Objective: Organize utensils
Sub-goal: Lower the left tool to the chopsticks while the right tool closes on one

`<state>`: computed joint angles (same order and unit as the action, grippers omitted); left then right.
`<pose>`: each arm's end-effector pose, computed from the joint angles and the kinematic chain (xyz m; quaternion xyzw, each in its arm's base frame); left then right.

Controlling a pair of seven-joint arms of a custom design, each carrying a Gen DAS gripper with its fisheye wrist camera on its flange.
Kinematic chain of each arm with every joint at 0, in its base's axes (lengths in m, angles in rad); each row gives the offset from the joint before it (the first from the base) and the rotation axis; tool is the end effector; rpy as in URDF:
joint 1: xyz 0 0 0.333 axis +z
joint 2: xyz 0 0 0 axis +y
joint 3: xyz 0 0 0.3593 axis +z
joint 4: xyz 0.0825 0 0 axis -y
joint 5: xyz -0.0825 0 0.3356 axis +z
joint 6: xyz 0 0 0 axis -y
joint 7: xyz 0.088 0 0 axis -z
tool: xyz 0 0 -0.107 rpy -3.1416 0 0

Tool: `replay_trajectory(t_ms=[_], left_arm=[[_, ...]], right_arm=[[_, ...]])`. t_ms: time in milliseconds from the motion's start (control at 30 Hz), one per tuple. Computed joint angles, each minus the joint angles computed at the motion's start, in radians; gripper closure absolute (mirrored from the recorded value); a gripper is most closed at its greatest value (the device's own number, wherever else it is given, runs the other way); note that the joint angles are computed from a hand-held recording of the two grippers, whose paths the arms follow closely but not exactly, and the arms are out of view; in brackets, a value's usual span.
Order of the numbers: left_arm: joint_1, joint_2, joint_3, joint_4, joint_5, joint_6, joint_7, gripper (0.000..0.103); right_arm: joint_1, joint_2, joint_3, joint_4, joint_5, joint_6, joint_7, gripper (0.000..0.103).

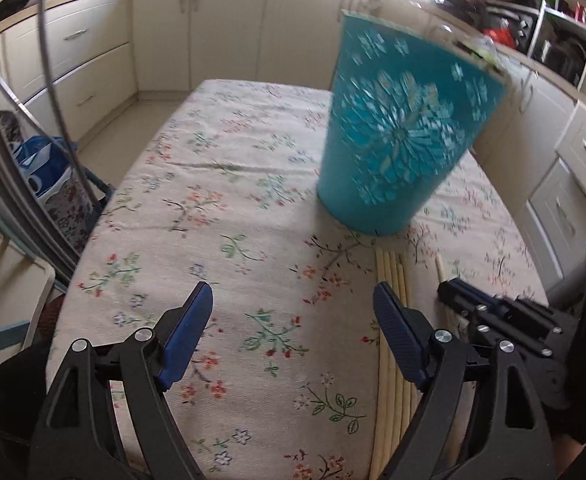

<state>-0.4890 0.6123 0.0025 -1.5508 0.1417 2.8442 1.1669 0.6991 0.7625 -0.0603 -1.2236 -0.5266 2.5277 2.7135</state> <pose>0.6451 -0.3502 0.4325 -0.5946 0.7305 -0.2998 0.1515 0.6113 0.4816 0.4287 -0.6232 0.7055 -0.1904 0.2786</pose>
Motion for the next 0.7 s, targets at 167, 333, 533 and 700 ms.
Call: replay_trajectory(t_ms=[167,333,533,700], left_arm=[[-0.016,0.053,-0.002,0.082,0.016,-0.062,0.019,0.025],[-0.025,0.093,-0.001,0.155,0.039,-0.141,0.006,0.025],[-0.030,0.106,-0.006,0.182,0.060,-0.162,0.002,0.025],[-0.054,0.122,0.016,0.208,0.105,-0.187,-0.011,0.024]], right_arm=[[0.002,-0.070,-0.027,-0.159,-0.059,0.135,0.080,0.094],[-0.004,-0.068,-0.030,-0.163,-0.071,0.174,0.107,0.094],[-0.005,-0.072,-0.036,-0.181,-0.078,0.218,0.134,0.094],[-0.013,-0.075,-0.035,-0.193,-0.072,0.245,0.138,0.094]])
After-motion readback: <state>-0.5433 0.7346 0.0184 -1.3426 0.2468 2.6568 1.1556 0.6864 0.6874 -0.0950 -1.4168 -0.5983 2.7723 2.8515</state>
